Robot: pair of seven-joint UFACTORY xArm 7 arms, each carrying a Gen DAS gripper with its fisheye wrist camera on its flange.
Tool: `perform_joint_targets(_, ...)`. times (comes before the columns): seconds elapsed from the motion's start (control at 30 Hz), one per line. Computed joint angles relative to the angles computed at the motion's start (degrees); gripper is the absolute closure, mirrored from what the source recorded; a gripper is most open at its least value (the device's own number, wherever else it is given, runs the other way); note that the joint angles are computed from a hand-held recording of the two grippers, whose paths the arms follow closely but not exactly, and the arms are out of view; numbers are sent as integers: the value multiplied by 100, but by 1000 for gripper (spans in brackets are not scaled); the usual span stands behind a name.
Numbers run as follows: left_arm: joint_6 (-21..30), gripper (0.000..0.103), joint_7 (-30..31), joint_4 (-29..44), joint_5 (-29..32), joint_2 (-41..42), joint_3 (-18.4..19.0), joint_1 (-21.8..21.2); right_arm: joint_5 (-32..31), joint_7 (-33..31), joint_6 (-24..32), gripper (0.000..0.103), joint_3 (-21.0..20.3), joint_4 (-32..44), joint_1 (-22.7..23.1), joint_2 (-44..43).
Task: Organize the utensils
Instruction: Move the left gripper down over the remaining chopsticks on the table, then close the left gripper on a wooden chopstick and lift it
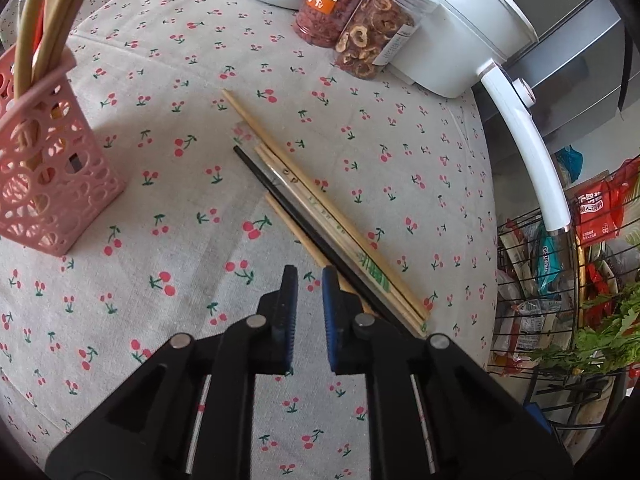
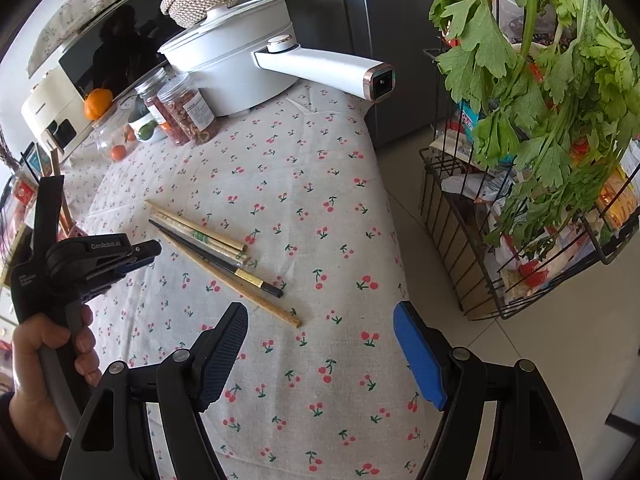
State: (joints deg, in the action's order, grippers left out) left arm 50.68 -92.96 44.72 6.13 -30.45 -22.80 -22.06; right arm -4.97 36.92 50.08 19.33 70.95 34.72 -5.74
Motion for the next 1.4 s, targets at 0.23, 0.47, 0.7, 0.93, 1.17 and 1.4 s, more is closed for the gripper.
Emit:
perform_joint_targets(0.23, 141, 89, -22, 398, 298, 619, -56, 66, 26, 12, 8, 27, -20, 40, 6, 93)
perform_joint_targets(0.47, 685, 89, -145, 837, 576, 1084, 16, -46, -16, 54, 36, 27, -41, 20, -6, 102)
perform_joint_targets(0.7, 1108, 88, 105, 1059, 457, 1266, 279, -178, -100, 88, 108, 26, -24, 87, 18, 174)
perform_joint_targets(0.93, 1175, 97, 902, 893, 231, 1001, 435, -326, -191, 126, 169, 26, -18, 217, 63, 279)
perform_joint_targets(1.17, 1530, 98, 1815, 531, 165, -84, 199, -512, -236, 122, 185, 26, -8, 460, 172, 488)
perform_joint_targets(1.4, 1991, 98, 2553, 581, -17, -1152, -123, -593, -312, 60, 191, 27, 15, 925, 422, 947)
